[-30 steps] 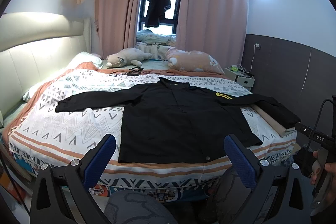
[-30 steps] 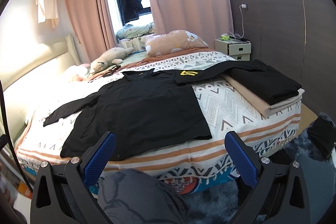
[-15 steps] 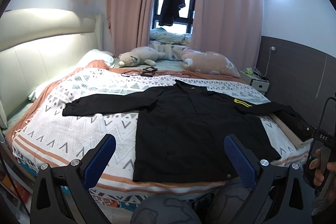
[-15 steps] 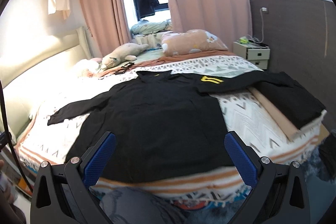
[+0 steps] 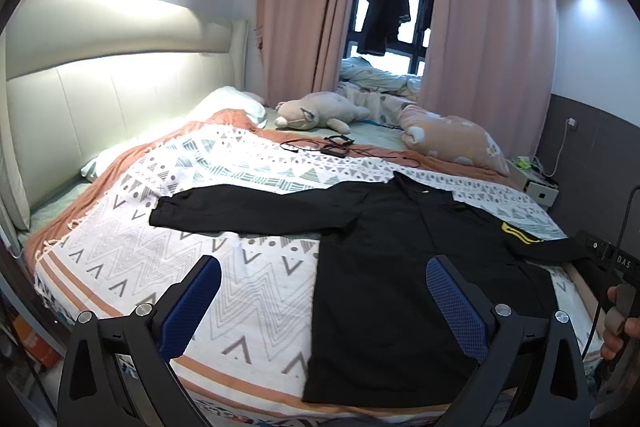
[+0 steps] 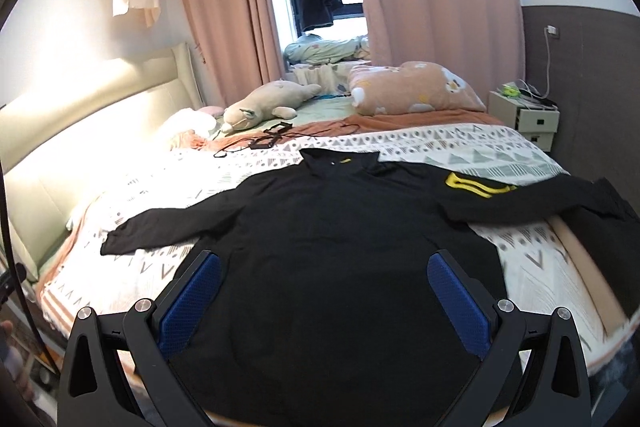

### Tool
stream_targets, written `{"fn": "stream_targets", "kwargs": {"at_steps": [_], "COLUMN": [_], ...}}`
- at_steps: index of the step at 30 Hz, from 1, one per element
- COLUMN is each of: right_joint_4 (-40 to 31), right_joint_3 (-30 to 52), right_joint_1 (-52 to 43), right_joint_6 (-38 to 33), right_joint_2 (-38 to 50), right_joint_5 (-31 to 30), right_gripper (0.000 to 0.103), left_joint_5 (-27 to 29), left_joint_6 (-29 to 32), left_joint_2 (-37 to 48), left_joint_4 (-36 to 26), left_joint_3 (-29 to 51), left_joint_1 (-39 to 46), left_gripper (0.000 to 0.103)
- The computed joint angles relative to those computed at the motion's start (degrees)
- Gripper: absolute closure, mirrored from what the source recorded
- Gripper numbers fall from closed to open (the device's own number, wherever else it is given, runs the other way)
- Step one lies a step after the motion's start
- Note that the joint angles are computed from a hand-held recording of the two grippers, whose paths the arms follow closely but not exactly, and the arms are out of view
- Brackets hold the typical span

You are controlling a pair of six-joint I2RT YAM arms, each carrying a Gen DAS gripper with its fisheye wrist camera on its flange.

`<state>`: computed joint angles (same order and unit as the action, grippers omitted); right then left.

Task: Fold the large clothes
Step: 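Lower the left gripper onto the plain black sleeve cuff and grasp it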

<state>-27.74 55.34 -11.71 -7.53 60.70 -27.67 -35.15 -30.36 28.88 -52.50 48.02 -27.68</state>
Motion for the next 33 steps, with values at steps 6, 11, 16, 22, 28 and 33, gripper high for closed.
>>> {"fn": "stream_targets", "kwargs": {"at_steps": [6, 11, 16, 22, 28, 33], "right_joint_4": [9.36, 13.27, 15.43, 10.82, 5.46, 1.45], "right_joint_3": [3.51, 9.33, 16.72, 30.79, 46.9, 59.51], "right_joint_1": [12.89, 19.42, 24.0, 28.42, 30.73, 31.87], "right_joint_6": [7.35, 11.85, 17.0, 20.07, 22.23, 23.19], "right_joint_2": [8.84, 19.03, 29.5, 42.98, 57.83, 69.17], "right_joint_5": [10.65, 13.48, 14.94, 17.27, 15.39, 14.58], "right_gripper": [0.0, 0.0, 0.007, 0.007, 0.007, 0.007], "left_joint_5": [22.72, 29.12, 34.25, 41.07, 43.1, 43.33], "left_joint_6": [14.23, 17.92, 19.66, 20.15, 17.88, 15.97], "left_joint_2": [3.23, 9.14, 17.82, 28.33, 42.77, 56.28], "left_joint_4": [8.74, 15.02, 21.79, 28.55, 33.14, 35.88], "left_joint_3": [-1.91, -2.93, -2.55, -0.24, 5.29, 11.46], "left_joint_1": [30.08, 42.42, 51.14, 58.48, 62.0, 63.56], "left_gripper": [0.0, 0.0, 0.001, 0.007, 0.021, 0.038]}}
